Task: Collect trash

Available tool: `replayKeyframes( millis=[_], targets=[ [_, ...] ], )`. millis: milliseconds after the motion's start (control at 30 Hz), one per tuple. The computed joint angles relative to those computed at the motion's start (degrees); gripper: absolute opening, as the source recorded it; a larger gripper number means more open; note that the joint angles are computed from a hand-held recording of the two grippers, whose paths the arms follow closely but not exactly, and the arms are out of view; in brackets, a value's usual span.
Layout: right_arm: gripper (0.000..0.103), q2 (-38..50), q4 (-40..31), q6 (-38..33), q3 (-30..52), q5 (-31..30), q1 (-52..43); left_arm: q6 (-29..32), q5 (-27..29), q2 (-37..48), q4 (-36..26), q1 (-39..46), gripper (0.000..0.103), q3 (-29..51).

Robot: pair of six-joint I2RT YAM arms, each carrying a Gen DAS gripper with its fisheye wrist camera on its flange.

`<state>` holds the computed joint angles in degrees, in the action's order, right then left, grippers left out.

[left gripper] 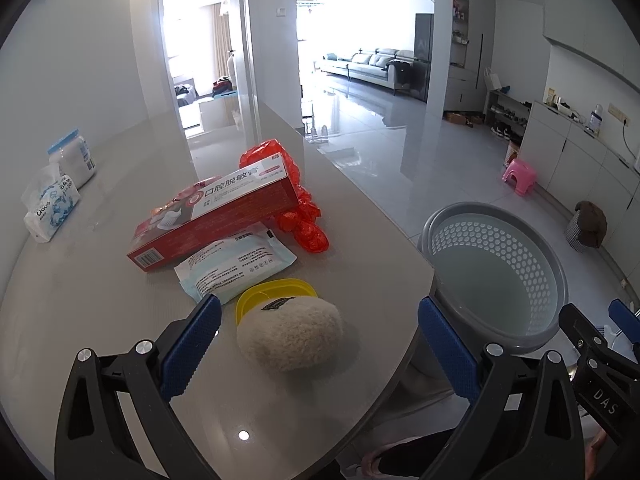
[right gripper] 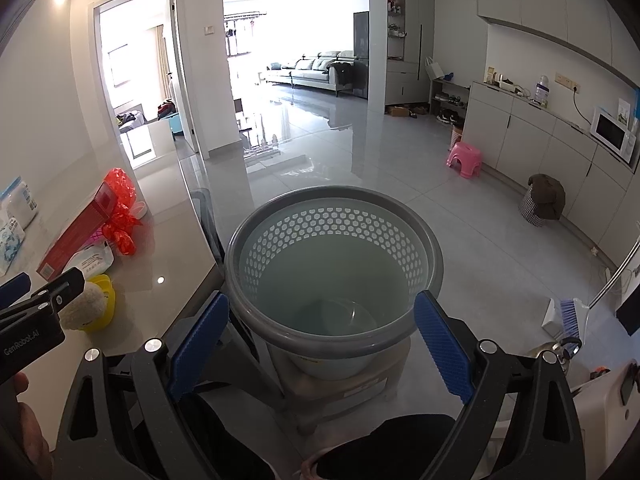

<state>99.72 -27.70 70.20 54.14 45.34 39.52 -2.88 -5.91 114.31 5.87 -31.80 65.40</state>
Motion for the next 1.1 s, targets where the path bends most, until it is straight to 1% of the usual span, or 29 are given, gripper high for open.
replayKeyframes(
  millis=[1100],
  targets=[
    [0.090,-0.45,-0.11,0.13,-0.12,-0.14,0.03,0.23,0.41,-0.03,0.32,0.63,0.097,0.03]
  ],
)
